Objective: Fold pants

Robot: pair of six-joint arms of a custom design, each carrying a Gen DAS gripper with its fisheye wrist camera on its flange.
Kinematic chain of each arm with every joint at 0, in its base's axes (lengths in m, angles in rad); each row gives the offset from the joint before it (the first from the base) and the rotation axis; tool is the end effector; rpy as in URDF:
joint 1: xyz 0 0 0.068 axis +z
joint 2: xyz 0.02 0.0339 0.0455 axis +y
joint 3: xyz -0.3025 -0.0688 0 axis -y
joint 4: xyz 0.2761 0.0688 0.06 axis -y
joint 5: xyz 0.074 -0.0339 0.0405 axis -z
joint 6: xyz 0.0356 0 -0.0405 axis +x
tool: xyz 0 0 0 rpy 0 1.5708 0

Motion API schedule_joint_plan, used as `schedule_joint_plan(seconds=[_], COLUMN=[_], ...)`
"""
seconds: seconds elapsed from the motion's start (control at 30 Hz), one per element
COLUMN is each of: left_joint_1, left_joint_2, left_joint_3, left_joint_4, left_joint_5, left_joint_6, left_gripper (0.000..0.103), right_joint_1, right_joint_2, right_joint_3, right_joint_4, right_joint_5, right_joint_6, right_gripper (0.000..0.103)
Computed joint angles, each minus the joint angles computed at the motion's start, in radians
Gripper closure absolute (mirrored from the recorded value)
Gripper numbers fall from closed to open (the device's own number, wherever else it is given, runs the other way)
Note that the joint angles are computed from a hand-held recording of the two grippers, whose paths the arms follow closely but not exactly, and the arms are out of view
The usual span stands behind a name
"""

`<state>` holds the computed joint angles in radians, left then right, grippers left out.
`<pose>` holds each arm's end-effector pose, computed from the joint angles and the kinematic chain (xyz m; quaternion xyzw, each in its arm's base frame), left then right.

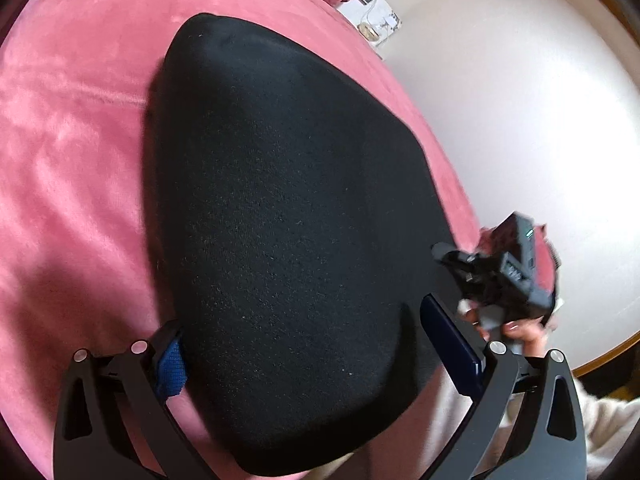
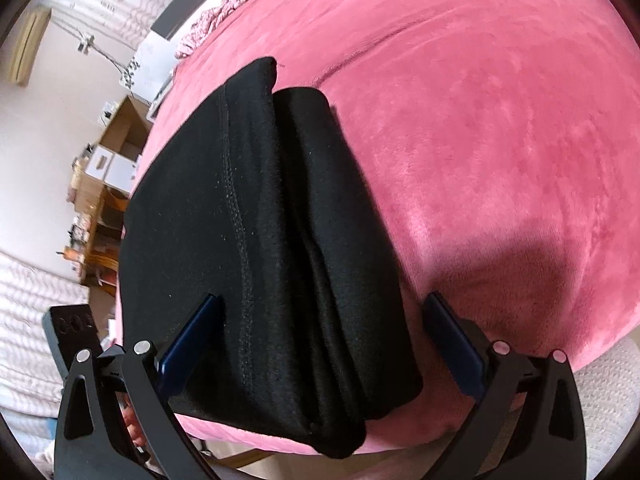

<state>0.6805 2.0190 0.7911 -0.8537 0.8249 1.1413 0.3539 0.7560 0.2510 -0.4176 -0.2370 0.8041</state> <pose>0.2127 0.1385 0.0606 0.1038 0.8861 -0.4206 0.1645 0.1248 0.0550 0.1534 0.1734 0.9259 0.2668 0.2034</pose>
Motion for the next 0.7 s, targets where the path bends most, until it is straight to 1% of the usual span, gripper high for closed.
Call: schedule_joint_plan(seconds=[0.07,0.13,0.17,0.2,0.27,0.37,0.4,0.43,0.47,0.5,0.53,0.57,0.63,0.7], left_joint_1=[0.012,0.012,0.009,0.003,-0.017,-0.032,-0.035,-0.042,-0.041,-0.038,-0.039,-0.038,-0.035,-0.035], left_joint_2=[0.025,0.021,0.011,0.005,-0.01,-0.024,-0.032,-0.05,-0.063,-0.084,-0.098,-0.117,-0.182,-0.266], left_joint_3=[0.025,0.025,0.018,0.013,-0.007,-0.028,-0.036,-0.051,-0.061,-0.072,-0.074,-0.082,-0.11,-0.151], left_joint_4=[-0.037,-0.043,-0.042,-0.043,-0.02,0.017,0.036,0.066,0.086,0.099,0.096,0.096,0.105,0.128], left_joint_5=[0.006,0.0,-0.01,-0.019,-0.029,-0.043,-0.049,-0.058,-0.068,-0.071,-0.069,-0.067,-0.065,-0.061], left_joint_6=[0.007,0.011,0.018,0.026,0.023,0.026,0.013,-0.007,-0.012,-0.011,-0.013,-0.016,-0.014,0.007], left_gripper=[0.003,0.003,0.003,0.003,0.003,0.004,0.009,0.017,0.021,0.027,0.031,0.033,0.042,0.046], right_joint_1=[-0.022,-0.013,0.002,0.01,0.034,-0.014,-0.012,-0.012,-0.005,0.01,0.038,0.067,0.13,0.203], right_joint_2=[-0.022,-0.023,-0.02,-0.021,-0.039,-0.052,-0.047,-0.049,-0.051,-0.056,-0.059,-0.071,-0.068,-0.089], right_joint_3=[-0.007,-0.003,0.002,0.007,0.007,-0.006,-0.006,-0.007,-0.005,-0.003,0.002,0.01,0.025,0.042], right_joint_4=[-0.005,-0.013,-0.018,-0.021,-0.035,-0.038,-0.032,-0.032,-0.028,-0.025,-0.026,-0.04,-0.039,-0.058], right_joint_5=[-0.021,-0.012,-0.004,-0.004,0.01,-0.032,-0.031,-0.029,-0.022,-0.011,0.014,0.045,0.11,0.187], right_joint_6=[-0.006,-0.012,-0.017,-0.024,-0.027,-0.044,-0.038,-0.037,-0.036,-0.031,-0.021,-0.017,0.005,0.03], right_gripper=[0.002,0.004,0.006,0.014,0.015,0.018,0.021,0.026,0.029,0.033,0.037,0.038,0.044,0.048])
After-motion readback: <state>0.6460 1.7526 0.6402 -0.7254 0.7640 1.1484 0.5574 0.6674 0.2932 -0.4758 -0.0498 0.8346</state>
